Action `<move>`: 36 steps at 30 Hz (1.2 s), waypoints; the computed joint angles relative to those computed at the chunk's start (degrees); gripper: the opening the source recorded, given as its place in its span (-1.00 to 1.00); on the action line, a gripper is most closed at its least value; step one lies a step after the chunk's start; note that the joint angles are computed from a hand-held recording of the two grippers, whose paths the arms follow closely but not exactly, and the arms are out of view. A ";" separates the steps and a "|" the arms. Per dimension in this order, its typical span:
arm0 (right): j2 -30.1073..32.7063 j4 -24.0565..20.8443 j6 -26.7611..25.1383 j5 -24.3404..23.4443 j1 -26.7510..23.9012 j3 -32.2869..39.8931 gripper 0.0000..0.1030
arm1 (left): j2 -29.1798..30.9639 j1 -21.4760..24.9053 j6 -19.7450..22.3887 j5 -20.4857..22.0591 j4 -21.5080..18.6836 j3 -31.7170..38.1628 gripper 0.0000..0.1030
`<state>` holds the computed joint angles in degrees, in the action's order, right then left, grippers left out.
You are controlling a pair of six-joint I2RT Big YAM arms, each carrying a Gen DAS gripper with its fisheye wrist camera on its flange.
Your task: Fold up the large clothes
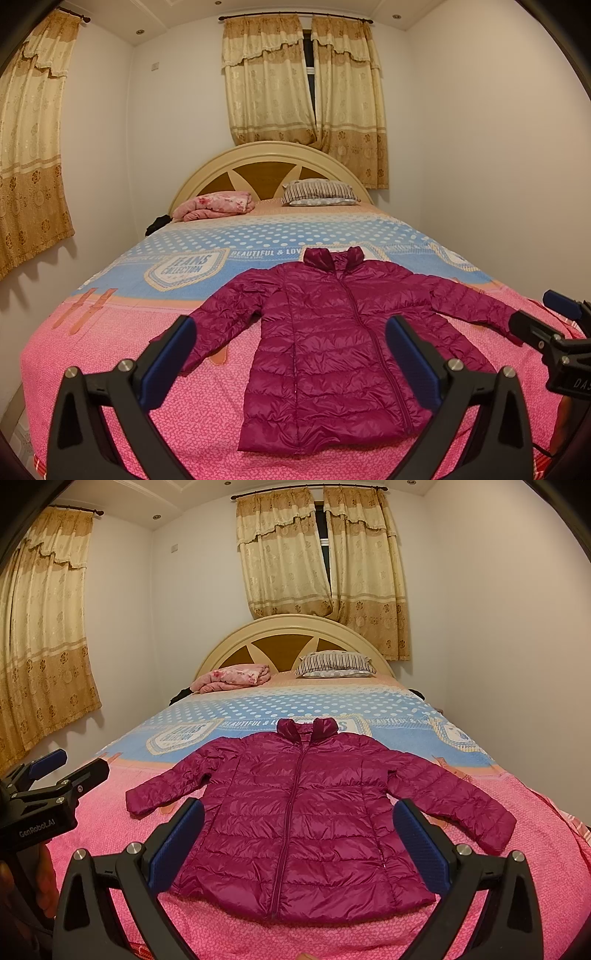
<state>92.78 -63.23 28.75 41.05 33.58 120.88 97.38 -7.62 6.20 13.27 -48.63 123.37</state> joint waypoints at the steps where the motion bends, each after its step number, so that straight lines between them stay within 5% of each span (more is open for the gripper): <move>1: 0.00 0.00 0.00 0.00 0.00 0.00 0.98 | -0.18 -0.16 -0.10 -0.18 0.11 -0.26 1.00; 9: -0.37 1.00 -0.90 -1.35 -0.29 -0.94 0.98 | 0.59 0.26 0.11 0.52 -0.16 -0.38 1.00; 13: -2.30 5.14 -3.08 -10.86 -3.16 -5.76 0.98 | 2.63 0.18 -1.40 2.15 -2.93 1.07 1.00; 27: -8.70 4.87 12.22 -18.13 -21.79 -25.54 0.97 | 13.63 -2.99 1.42 -1.51 -8.96 9.09 1.00; 29: -9.95 4.80 13.82 -18.30 -24.89 -27.89 0.92 | 16.34 -3.63 2.39 -2.56 -10.31 12.29 1.00; 31: -11.17 4.35 16.41 -19.39 -28.36 -30.08 0.53 | 19.37 -4.11 2.83 -3.88 -12.18 16.36 1.00; 36: -12.98 3.66 19.48 -20.26 -34.41 -32.62 0.46 | 22.62 -4.48 2.71 -4.24 -13.94 20.69 1.00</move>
<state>79.80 -59.57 48.23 20.79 -0.83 88.25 120.00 -12.10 8.91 9.03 -62.57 144.06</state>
